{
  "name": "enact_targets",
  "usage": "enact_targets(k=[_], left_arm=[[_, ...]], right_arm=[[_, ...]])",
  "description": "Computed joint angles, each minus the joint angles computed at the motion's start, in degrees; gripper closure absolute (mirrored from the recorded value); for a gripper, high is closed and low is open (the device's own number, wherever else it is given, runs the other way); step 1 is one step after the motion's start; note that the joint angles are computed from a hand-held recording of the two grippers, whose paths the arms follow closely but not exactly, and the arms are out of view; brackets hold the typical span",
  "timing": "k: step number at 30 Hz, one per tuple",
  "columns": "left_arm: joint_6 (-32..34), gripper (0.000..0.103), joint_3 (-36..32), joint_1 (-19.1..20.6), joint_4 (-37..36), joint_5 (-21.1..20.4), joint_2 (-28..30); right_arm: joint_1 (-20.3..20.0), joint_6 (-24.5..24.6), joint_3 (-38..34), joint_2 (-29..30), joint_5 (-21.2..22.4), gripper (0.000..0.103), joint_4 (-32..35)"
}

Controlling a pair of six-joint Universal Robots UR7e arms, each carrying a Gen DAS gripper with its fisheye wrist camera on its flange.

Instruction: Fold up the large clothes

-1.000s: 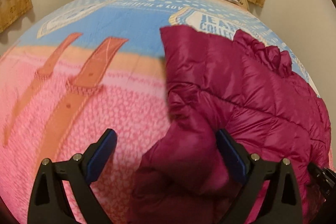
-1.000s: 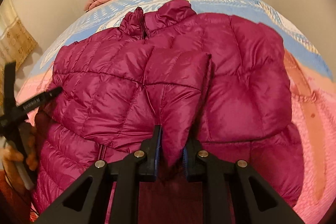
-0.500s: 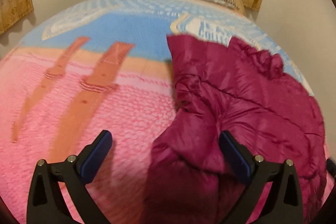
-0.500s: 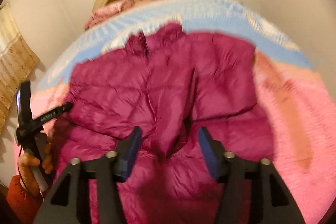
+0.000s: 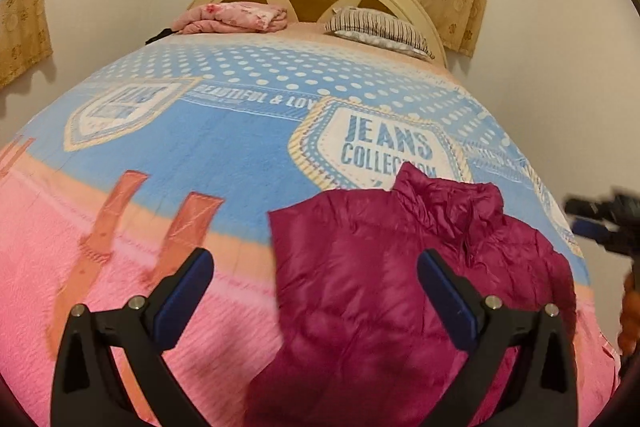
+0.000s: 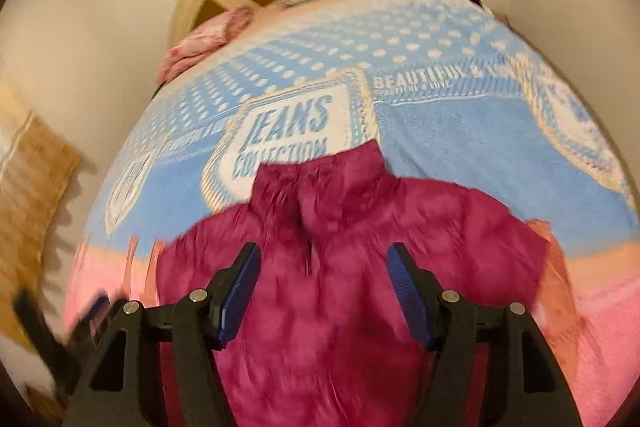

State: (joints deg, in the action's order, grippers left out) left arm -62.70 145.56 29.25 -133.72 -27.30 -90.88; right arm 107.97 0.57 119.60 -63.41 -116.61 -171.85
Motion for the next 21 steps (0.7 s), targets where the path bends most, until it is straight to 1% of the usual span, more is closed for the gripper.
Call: enact_targets(k=[2,3,4,5,7,9,12,15,18,20,21], left_arm=[[3.87,0.0,-0.85,2.96,-7.45,0.37,5.41],[4.4,0.0,-1.2,3.76,-8.91,0.56,6.92],[5.8,0.0,-1.54,5.08,-11.92,0.83,9.23],[6.86,0.0,-1.84,6.3,-14.32,1.1,11.3],[7.3,0.0,-2.21,8.07,-16.73,1.22,13.98],[7.32,0.0,-1.61,9.51,-20.37,1.38,16.36],[6.84,0.0,-0.55,10.86,-24.51,1.27,19.15],[5.91,0.0,0.69,10.46,-26.35,2.05,19.83],[6.29,0.0,1.27,10.05,-27.69,2.44,20.17],[6.53,0.0,1.14,10.27,-27.68,2.2,20.25],[6.79,0.0,1.1,10.43,-28.12,2.12,20.42]], right_arm=[[-1.64,3.97,-3.81,3.13,0.26,0.037,1.75],[-2.26,5.56,-5.58,4.64,0.0,0.037,2.69],[-2.93,7.18,-7.93,6.68,-0.61,0.037,4.08],[-3.26,7.72,-9.51,7.99,-0.96,0.037,4.9],[-3.8,8.25,-12.2,10.51,-1.5,0.037,5.59],[-3.82,7.65,-15.64,13.63,-3.54,0.037,7.82],[-3.68,10.14,-19.63,17.59,-8.94,0.037,10.8],[-4.74,12.62,-21.53,19.75,-10.23,0.037,12.61],[-5.06,11.52,-21.29,20.31,-9.87,0.038,11.51],[-4.58,9.89,-21.01,20.19,-11.59,0.058,11.84],[-4.37,9.2,-20.55,19.69,-12.18,0.075,12.19]])
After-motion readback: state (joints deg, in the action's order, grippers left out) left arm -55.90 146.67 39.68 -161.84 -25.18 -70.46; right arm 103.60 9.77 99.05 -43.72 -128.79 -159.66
